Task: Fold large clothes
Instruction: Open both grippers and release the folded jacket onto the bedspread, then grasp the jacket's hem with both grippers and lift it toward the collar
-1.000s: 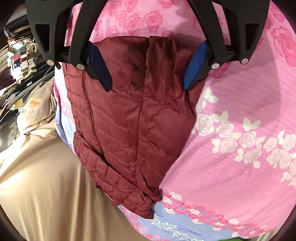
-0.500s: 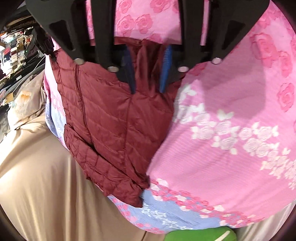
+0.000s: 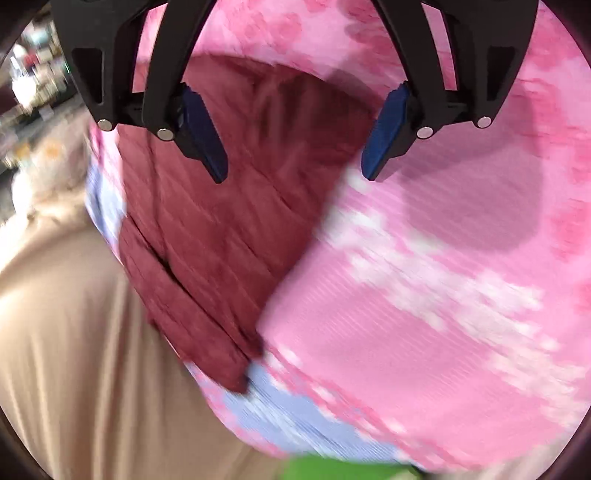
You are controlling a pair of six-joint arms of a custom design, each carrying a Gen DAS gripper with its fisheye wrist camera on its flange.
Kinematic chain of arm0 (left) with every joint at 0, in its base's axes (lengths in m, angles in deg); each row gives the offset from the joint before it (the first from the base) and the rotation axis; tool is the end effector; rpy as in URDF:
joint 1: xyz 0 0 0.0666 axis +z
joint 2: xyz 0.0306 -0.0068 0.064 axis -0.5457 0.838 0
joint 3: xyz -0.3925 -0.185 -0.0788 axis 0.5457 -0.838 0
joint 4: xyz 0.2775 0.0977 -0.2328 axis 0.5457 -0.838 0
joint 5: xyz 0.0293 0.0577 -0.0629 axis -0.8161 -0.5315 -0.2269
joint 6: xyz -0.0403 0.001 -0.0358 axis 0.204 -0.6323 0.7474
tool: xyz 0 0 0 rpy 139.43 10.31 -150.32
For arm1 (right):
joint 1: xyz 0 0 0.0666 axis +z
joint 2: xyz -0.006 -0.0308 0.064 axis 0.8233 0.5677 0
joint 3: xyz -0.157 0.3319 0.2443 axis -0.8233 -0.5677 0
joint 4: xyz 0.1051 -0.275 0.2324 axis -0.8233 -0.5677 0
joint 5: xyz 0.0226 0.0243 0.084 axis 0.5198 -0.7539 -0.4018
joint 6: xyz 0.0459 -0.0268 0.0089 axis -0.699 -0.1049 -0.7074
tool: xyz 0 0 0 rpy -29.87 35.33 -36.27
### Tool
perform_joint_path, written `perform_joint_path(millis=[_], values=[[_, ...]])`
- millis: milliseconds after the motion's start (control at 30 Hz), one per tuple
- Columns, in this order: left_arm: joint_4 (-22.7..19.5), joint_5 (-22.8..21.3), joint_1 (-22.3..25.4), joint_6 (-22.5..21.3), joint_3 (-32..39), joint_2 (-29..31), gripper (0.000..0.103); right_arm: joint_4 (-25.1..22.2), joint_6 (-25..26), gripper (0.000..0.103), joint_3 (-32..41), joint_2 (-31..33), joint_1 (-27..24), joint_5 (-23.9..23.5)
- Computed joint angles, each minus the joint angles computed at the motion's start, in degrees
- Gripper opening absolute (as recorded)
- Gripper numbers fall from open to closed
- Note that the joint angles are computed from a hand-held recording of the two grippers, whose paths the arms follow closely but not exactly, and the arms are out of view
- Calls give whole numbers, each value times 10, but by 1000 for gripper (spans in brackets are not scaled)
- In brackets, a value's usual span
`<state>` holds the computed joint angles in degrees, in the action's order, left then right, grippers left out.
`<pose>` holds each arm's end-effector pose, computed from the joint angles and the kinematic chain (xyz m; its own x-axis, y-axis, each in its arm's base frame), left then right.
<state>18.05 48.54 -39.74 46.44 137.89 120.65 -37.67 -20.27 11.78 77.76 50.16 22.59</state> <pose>0.5921 -0.0751 0.3304 -0.6411 -0.5923 -0.4880 -0.2739 0.7706 -0.5755 0.5968 -0.0450 0.3041 -0.5511 0.6753 -0.4902 0.2850 0.7044 0.6501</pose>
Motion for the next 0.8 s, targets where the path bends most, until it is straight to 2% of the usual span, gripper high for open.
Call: perform_joint_path(millis=[33,67,167,233,333,367,400,433,467,500,567,800], values=[[2,-10,3,0,-4,-4,72,0,3,54,1,0,1,-1],[0,3,6,-3,-2,-3,72,-2,7,55,3,0,2,-1],[-11,68,16,2,6,10,72,-11,16,55,11,7,5,3],[-23,47,8,-20,11,10,73,-11,14,55,15,9,7,8],[-26,49,0,-27,18,15,72,-16,12,55,23,13,9,11],[-29,51,-1,-34,23,18,62,-18,14,53,24,13,9,13],[-30,64,-1,-37,27,21,57,-19,16,40,25,14,10,18],[-37,84,0,-35,34,27,44,-19,18,23,25,12,10,25],[-40,96,0,-33,37,30,29,-21,22,15,25,12,9,25],[-43,103,0,-32,39,33,22,-17,23,7,24,10,7,21],[-44,96,-3,-38,39,30,9,9,20,4,7,-1,6,24],[16,93,-10,-54,-15,-41,4,91,50,2,-56,-64,14,49]])
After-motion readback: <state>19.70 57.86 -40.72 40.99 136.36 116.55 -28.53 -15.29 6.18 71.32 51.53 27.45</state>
